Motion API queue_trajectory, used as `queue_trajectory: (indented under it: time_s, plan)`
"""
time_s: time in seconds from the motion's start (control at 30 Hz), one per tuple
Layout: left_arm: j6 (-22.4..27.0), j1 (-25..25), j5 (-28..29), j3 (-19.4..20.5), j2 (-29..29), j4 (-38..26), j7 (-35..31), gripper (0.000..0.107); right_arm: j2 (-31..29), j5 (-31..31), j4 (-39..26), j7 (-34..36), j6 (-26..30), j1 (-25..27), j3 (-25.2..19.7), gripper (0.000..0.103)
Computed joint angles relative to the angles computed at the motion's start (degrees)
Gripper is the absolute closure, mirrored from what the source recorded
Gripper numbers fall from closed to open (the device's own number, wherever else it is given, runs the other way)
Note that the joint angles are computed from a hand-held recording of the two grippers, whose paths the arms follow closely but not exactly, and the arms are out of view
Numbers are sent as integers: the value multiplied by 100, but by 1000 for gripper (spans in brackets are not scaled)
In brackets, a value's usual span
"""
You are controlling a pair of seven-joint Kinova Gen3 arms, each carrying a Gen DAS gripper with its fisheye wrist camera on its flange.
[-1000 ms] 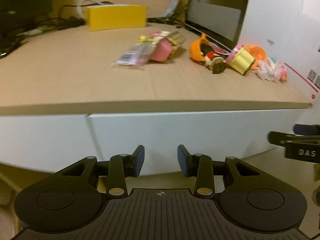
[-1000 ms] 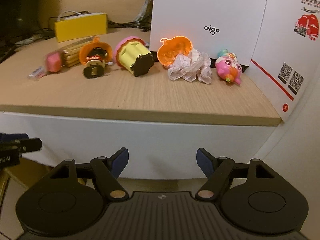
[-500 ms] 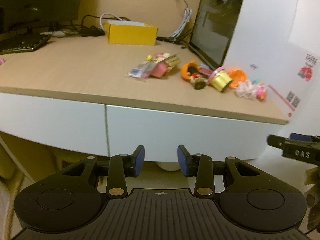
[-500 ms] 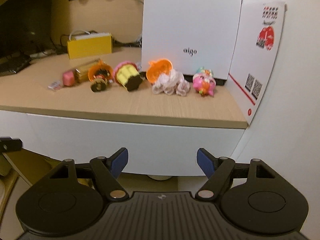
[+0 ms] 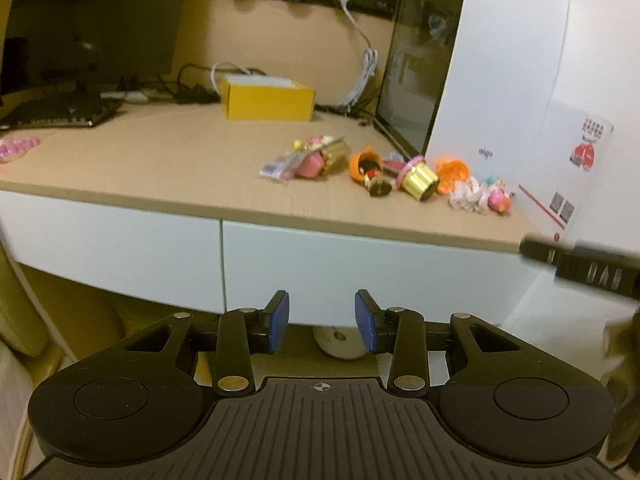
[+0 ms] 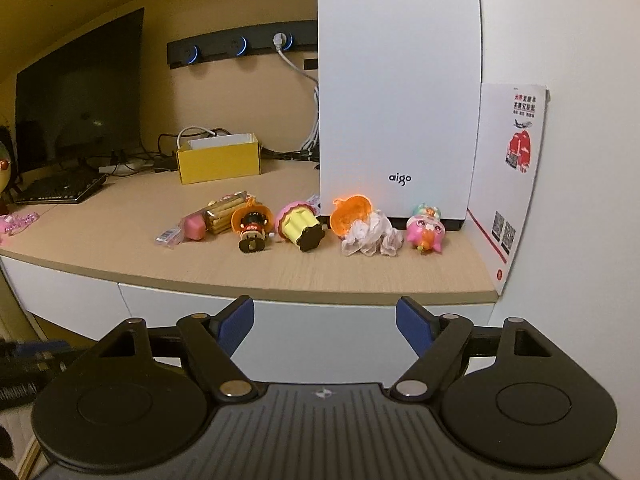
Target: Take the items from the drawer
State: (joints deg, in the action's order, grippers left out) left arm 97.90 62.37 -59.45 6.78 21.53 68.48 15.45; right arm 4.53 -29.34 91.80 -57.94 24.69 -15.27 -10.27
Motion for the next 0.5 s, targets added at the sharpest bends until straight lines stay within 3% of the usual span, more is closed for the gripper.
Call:
queue_trajectory:
  time_s: [0.23, 0.5]
  plan:
    - [-43, -31, -112, -34, 171, -138, -621, 69, 22, 130, 278, -285, -34, -31, 56, 23]
    - [-361, -97, 86, -148, 194, -143, -610, 72, 68, 627, 419, -711, -165, -126, 48, 23]
